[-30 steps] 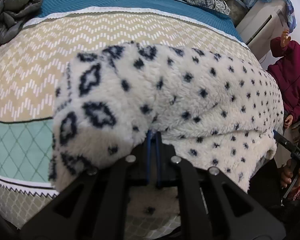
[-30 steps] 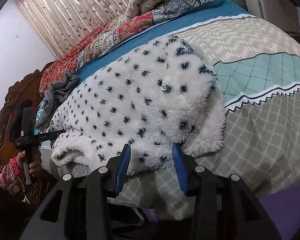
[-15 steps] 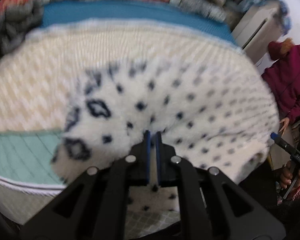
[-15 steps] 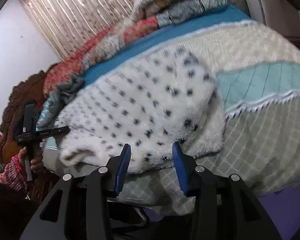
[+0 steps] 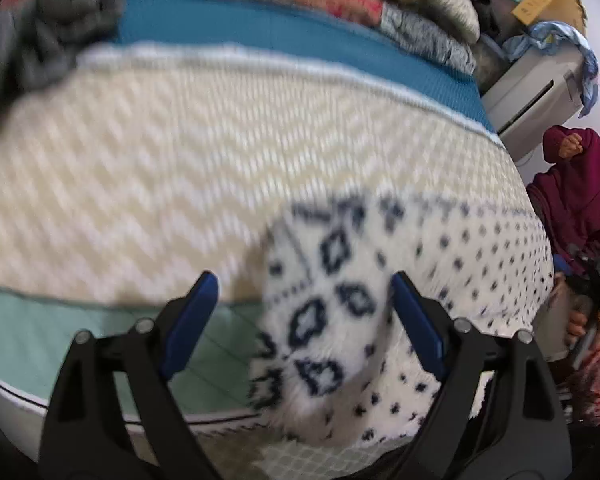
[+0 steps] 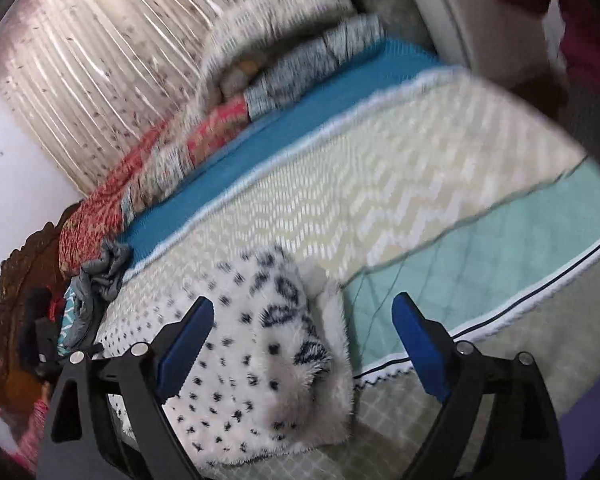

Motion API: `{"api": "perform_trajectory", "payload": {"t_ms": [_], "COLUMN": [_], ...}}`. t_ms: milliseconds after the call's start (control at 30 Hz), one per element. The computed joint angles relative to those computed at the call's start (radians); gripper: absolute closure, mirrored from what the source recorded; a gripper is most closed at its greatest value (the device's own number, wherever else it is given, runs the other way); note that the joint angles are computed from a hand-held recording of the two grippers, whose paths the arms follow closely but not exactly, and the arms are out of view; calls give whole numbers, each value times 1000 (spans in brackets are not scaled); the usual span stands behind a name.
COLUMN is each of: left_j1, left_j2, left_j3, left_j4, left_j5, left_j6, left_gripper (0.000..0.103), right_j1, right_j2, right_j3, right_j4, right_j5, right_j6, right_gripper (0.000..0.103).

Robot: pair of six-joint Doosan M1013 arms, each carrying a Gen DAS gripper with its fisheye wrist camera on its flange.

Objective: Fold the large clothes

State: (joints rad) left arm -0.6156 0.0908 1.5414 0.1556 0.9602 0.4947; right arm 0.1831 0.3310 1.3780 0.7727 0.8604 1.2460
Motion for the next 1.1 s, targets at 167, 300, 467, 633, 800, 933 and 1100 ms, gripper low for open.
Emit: {"api": "perform_trajectory", "payload": {"t_ms": [167, 300, 467, 633, 800, 933, 1100], "left_j1": [10, -43, -64, -82, -80, -70, -52], "left_j2": [-13, 16, 10, -14, -41, -87, -113], "left_j3": [92, 63, 32, 13, 21, 73, 99], "left_j4": [-172, -64, -42, 47, 151, 213, 249], "left_j5": [-182, -152, -195, -226, -247, -303, -328], "left_j6": [-29, -82, -104, -151, -223, -299, -323], "left_gripper": [13, 15, 75, 76, 76, 76, 76], "right_j1": [25, 73, 89, 104, 126, 155, 185], "right_j2": [96, 91, 67, 30, 23, 37, 20], "right_j3": [-69, -64, -80, -97, -125, -170, -166], "right_j4": [47, -11, 54, 107, 139, 100, 82], "right_j5": [198, 176, 245, 207, 169, 158, 120], "right_j6": [64, 53, -44, -148, -198, -152, -163], "right_gripper": [22, 51, 76, 76, 76, 76, 76]}}
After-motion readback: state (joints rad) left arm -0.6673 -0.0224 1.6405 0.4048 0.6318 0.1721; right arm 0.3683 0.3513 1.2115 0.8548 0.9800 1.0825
